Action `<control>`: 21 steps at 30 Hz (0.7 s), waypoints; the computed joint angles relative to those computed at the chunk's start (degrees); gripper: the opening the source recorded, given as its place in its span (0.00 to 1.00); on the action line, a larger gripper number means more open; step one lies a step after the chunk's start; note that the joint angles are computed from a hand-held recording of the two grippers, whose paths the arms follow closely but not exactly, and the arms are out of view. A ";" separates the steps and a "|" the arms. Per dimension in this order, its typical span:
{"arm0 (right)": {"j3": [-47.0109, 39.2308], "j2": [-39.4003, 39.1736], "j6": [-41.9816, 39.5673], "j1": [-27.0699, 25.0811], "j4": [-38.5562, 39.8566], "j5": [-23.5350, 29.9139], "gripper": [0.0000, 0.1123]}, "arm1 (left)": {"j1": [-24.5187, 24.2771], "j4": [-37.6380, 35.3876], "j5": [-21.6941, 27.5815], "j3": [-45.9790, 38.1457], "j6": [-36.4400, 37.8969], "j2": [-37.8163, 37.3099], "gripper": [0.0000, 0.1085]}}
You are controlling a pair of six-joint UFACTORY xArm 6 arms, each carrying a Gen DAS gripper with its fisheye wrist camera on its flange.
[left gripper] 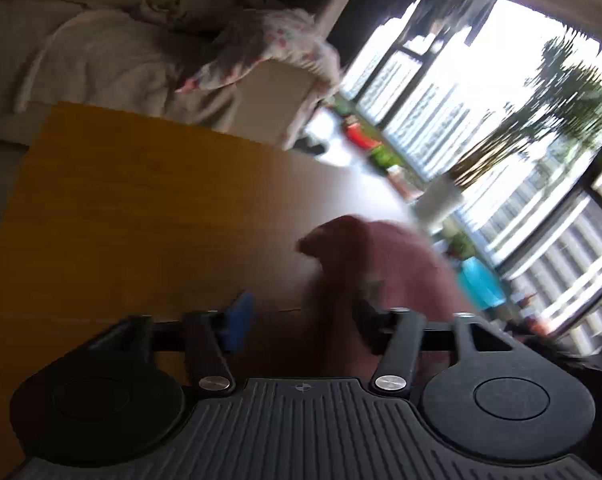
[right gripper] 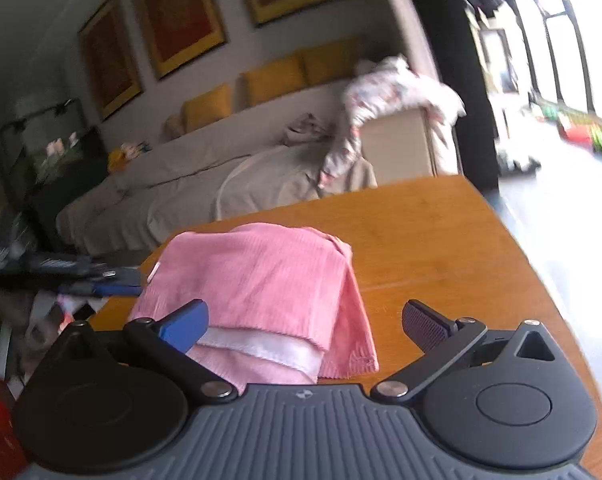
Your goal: Fold clothes
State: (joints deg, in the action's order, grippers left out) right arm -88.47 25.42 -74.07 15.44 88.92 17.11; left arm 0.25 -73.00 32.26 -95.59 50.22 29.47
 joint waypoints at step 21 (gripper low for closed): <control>-10.25 9.27 19.37 0.64 -19.93 5.52 0.48 | -6.71 -3.91 -3.38 8.99 2.17 -5.54 0.82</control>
